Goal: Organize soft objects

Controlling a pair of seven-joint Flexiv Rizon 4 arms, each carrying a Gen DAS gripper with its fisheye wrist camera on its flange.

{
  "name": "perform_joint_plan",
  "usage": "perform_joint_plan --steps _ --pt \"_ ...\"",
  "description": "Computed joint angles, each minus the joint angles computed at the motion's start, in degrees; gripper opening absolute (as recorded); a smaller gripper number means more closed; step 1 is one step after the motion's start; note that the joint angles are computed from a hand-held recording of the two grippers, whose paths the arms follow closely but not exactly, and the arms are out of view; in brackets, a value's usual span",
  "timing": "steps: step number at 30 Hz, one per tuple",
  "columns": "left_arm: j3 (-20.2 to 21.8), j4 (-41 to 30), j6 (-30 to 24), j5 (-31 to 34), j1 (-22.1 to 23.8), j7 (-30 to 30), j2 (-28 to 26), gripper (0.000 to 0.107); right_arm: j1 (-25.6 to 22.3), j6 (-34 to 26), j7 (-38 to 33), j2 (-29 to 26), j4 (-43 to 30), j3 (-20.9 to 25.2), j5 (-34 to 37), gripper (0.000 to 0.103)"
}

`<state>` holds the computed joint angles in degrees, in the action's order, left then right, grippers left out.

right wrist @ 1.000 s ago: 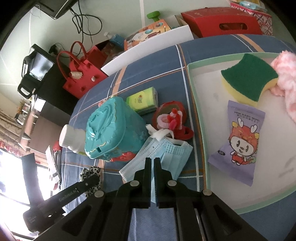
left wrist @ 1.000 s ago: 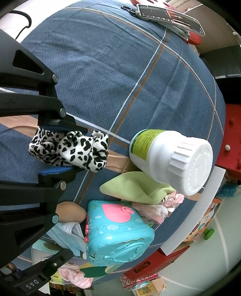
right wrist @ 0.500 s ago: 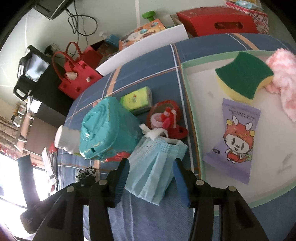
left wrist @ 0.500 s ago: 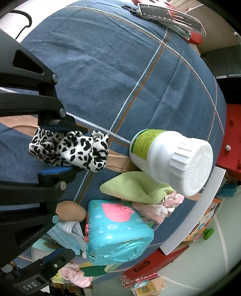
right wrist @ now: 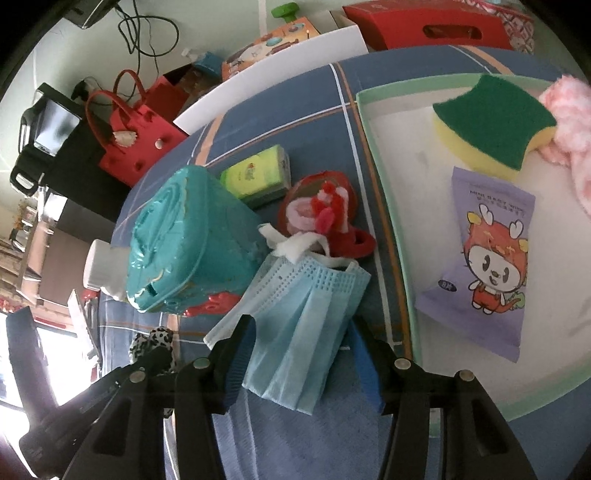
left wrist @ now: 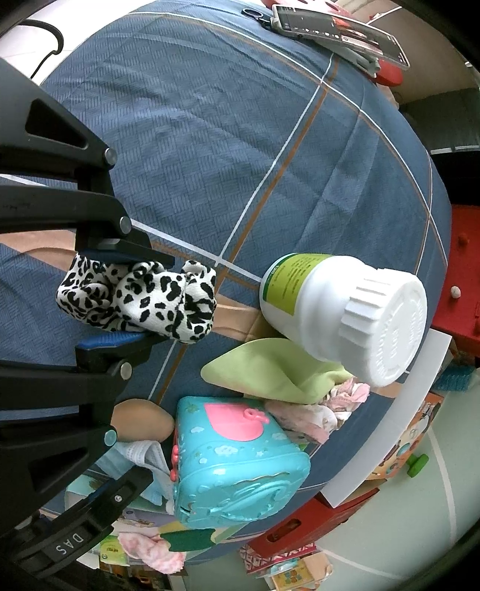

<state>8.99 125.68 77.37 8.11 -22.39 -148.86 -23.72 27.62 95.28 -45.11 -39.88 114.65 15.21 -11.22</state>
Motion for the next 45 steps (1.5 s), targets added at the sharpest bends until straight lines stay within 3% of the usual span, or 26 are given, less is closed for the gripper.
perform_joint_plan --steps 7,9,17,21,35,42,45 --pt "0.0 -0.9 -0.1 0.0 -0.2 0.1 -1.0 0.032 3.9 2.1 0.6 0.0 0.4 -3.9 0.2 0.052" --pt "0.2 -1.1 -0.2 0.2 -0.4 0.1 -1.1 0.032 4.0 2.9 0.6 -0.2 0.5 -4.1 0.3 0.042" --pt "0.4 -1.1 -0.1 0.5 -0.6 -0.1 -1.0 0.032 3.5 5.2 1.1 0.0 1.3 -4.2 1.1 0.018" --pt "0.6 -0.9 0.2 0.8 -0.7 -0.2 -0.8 0.032 4.1 6.9 0.8 0.7 2.0 -4.7 1.2 0.014" --pt "3.4 0.0 0.5 6.2 -2.8 -4.5 2.6 0.032 6.6 12.5 -1.5 5.2 6.2 -7.2 3.7 0.013" --pt "5.2 -0.1 -0.3 14.2 -4.7 -10.9 6.8 0.032 8.8 15.4 -3.3 7.9 8.1 -8.8 6.2 0.013" --pt "5.0 -1.1 -1.8 19.0 -5.2 -14.5 9.1 0.032 11.9 15.9 -4.8 9.6 9.1 -11.7 8.7 0.013"
